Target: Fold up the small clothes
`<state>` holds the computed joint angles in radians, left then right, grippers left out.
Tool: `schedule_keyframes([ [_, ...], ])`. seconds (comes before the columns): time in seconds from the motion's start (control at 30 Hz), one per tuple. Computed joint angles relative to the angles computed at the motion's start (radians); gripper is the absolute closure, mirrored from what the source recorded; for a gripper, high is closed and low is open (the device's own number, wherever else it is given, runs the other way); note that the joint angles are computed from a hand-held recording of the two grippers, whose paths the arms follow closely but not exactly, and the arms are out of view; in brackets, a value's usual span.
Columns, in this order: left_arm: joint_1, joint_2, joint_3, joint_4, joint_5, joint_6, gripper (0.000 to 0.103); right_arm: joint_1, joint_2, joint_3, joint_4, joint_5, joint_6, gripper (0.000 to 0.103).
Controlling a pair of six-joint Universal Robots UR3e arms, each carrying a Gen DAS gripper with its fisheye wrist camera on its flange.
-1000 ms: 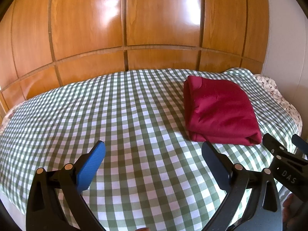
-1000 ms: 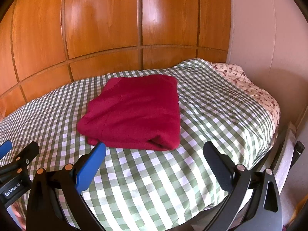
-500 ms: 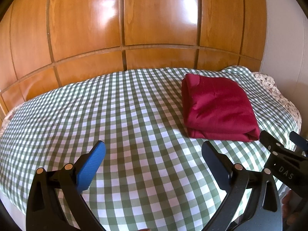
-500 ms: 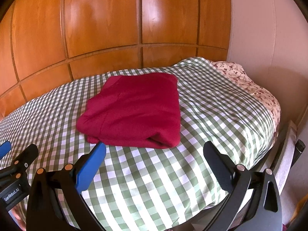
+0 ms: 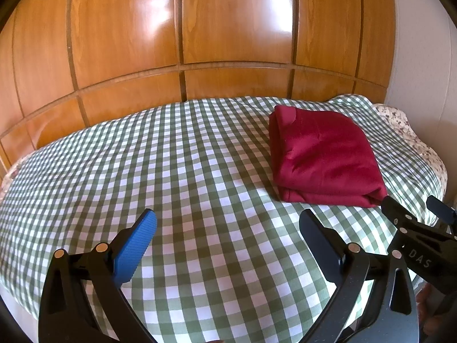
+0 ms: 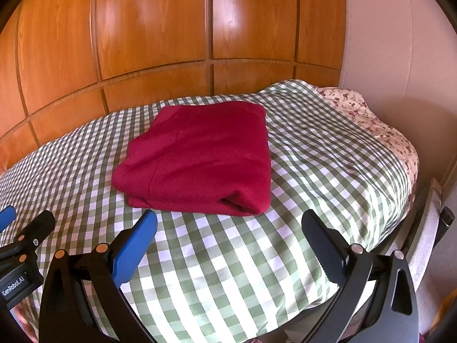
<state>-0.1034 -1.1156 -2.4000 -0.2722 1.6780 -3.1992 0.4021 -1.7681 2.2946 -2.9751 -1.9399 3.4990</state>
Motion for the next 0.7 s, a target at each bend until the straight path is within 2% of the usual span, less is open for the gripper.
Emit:
schedule_keyframes([
  [0.3,0.046,-0.047,0.002,0.003,-0.066,-0.011,0.004,-0.035,0.015,0.010,-0.011,0.041,-0.011,0.002],
  [0.4,0.048,-0.094,0.005,0.022,-0.043,-0.004,0.004,-0.071,0.017,0.015,-0.012,0.078,-0.034,0.002],
  [0.47,0.076,-0.113,0.009,0.011,-0.054,0.003,0.004,-0.136,-0.005,0.025,-0.012,0.124,-0.050,0.002],
  [0.53,0.157,-0.103,-0.011,0.000,-0.139,0.040,0.004,-0.192,-0.016,0.024,-0.008,0.142,-0.059,0.002],
  [0.6,0.260,-0.094,-0.024,-0.041,-0.247,0.077,0.004,-0.313,-0.037,0.019,0.023,0.217,-0.075,0.002],
  [0.7,0.305,-0.132,-0.011,-0.066,-0.233,0.070,0.004,-0.489,-0.007,-0.024,0.065,0.319,-0.111,0.002],
])
